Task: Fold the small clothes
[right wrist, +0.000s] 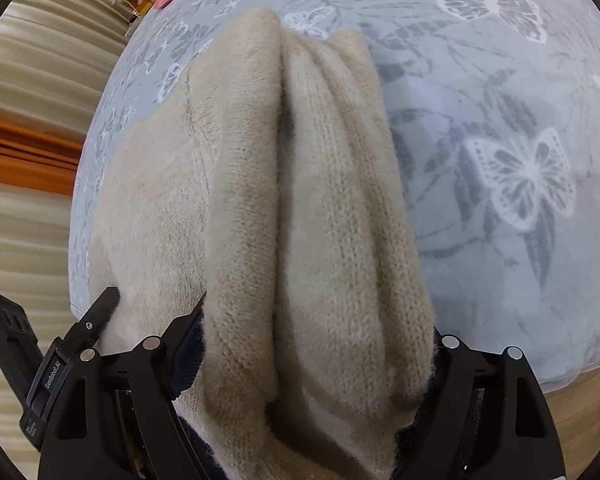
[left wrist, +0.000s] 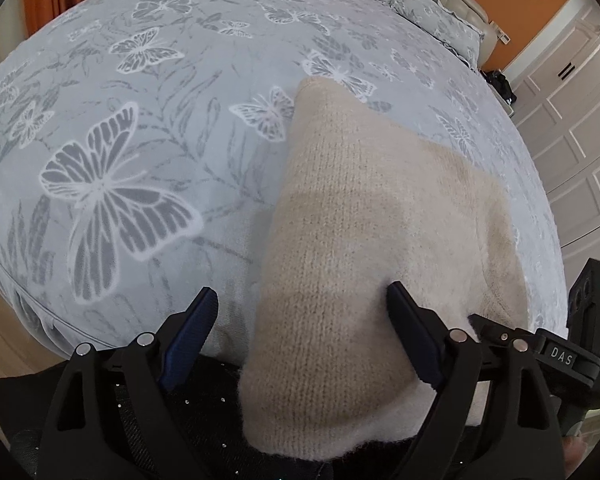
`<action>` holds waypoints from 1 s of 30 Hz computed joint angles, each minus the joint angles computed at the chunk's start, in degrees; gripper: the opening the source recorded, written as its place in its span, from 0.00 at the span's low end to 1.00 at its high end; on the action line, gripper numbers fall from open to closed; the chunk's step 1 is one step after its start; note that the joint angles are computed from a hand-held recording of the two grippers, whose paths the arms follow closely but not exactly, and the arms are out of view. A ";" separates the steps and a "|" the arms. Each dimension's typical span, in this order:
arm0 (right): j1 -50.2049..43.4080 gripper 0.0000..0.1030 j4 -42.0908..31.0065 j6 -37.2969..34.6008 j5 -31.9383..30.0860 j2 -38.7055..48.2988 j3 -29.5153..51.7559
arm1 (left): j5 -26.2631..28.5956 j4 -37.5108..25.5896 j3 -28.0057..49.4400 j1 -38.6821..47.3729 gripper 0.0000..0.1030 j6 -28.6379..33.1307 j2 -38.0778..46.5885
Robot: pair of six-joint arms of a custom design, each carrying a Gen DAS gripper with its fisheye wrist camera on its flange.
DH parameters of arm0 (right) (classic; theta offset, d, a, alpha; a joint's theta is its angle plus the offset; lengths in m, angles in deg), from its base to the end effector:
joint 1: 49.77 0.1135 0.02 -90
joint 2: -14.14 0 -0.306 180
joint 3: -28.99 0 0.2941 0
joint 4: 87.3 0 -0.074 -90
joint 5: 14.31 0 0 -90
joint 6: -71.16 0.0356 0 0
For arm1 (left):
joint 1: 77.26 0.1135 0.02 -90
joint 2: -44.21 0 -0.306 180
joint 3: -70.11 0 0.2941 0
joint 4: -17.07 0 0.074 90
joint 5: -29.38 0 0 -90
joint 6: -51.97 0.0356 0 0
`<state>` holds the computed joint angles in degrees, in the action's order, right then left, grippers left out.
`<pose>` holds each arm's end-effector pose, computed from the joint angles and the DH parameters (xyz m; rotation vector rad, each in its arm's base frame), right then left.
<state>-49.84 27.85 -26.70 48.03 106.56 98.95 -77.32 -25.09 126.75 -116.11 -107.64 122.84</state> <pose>0.3097 0.0161 0.2015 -0.2193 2.9677 0.7260 0.2241 -0.1674 0.2061 -0.7840 2.5156 -0.2644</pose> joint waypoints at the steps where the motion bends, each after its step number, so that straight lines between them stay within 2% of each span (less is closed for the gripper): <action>1: 0.23 0.76 0.09 0.33 0.03 0.00 0.03 | -0.38 -0.40 0.50 -0.20 0.81 0.05 0.50; 19: -2.81 0.76 -0.91 -2.25 -2.26 2.04 0.52 | -3.36 -5.28 4.06 -1.74 0.82 -0.06 3.27; 22: -2.82 0.66 -0.42 -2.72 -2.40 0.90 -0.01 | -3.76 -5.76 4.48 -2.03 0.82 -0.18 3.63; 23: -2.58 0.61 -0.26 -2.66 -2.48 0.23 -0.27 | -3.79 -5.67 4.47 -2.05 0.82 -0.02 3.59; 24: -2.45 0.55 0.11 -2.93 -2.59 -0.42 -0.55 | -3.63 -5.12 4.22 -2.05 0.78 0.32 3.34; 27: -2.74 0.46 1.22 -3.87 -2.71 -2.99 -1.61 | -1.59 -1.36 3.12 -1.86 0.52 2.94 1.98; 28: -2.85 0.44 1.34 -3.93 -2.76 -3.76 -1.79 | -1.95 -2.15 3.90 -2.07 0.45 3.20 2.01; 30: -3.93 0.42 0.98 -4.12 -3.94 -5.38 -1.71 | -1.75 -2.24 4.65 -2.29 0.39 3.54 0.88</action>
